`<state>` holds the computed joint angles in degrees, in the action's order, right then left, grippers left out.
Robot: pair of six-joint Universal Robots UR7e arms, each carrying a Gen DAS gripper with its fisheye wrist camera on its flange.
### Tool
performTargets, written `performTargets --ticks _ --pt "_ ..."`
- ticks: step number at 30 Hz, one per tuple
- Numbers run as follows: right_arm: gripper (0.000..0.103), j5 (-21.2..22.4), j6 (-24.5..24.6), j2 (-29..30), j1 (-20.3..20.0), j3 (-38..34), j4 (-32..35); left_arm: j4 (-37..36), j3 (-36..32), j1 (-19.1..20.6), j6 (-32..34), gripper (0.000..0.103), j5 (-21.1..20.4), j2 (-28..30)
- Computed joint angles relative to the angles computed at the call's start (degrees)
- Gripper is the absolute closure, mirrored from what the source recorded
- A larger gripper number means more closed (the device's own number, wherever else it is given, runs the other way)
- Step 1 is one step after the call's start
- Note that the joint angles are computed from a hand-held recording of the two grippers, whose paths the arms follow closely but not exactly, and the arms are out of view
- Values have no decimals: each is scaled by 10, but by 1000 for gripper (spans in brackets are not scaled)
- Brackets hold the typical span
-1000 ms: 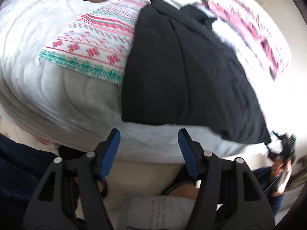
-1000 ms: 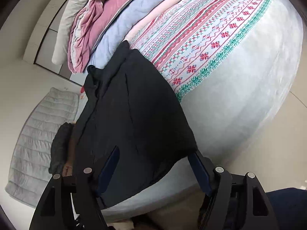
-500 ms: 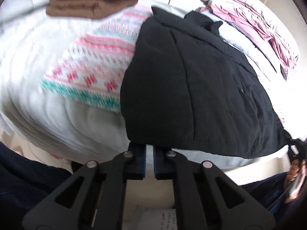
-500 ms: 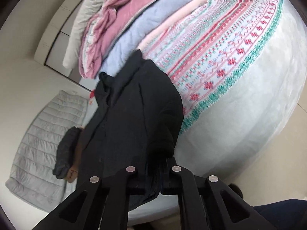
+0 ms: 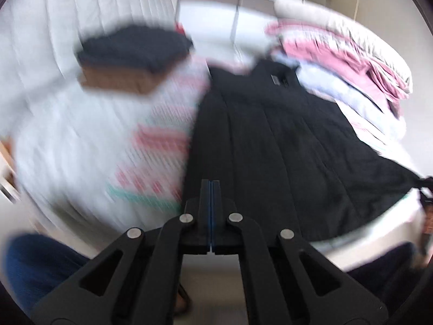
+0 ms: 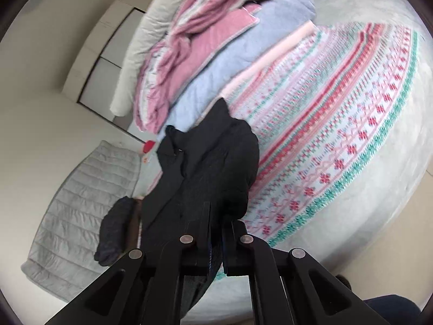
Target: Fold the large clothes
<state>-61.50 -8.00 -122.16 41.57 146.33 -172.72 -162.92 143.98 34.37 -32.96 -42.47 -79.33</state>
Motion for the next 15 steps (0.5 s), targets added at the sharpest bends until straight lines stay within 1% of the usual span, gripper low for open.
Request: performTargets --ticks 1,3,4,5,6,7,8,9,10,11,12,13,14,15 --pt "98 0 2 9 -5 -1 -3 -1 4 10 -3 103 -18 -1" --pt "98 24 3 12 -37 3 -3 9 16 20 -16 102 -25 0" --pt "98 38 6 11 -51 4 -4 18 20 16 -29 99 -26 0" --pt "98 51 9 9 -63 6 -8 22 21 19 -33 89 -30 1" --pt "98 58 14 8 -69 7 -15 19 18 28 -28 82 -39 4" --pt "98 58 19 9 -71 7 -24 9 14 39 -26 66 -49 15" --pt "98 56 24 11 -69 7 -34 -2 12 48 -25 54 -54 22" --pt "98 53 27 15 -66 7 -41 -11 12 56 -29 53 -60 28" --pt "98 50 27 18 -64 7 -43 -29 12 68 -32 53 -75 34" --pt "98 40 27 20 -60 7 -43 -51 13 82 -30 53 -94 40" --pt "98 39 23 19 -65 9 -39 -74 16 95 -26 53 -117 40" --pt "98 41 25 23 -70 12 -42 -98 16 111 -21 53 -145 46" --pt "98 49 27 27 -75 17 -50 -108 13 121 -21 53 -163 50" --pt "98 65 19 26 -86 20 -49 -122 12 131 -20 53 -180 58"
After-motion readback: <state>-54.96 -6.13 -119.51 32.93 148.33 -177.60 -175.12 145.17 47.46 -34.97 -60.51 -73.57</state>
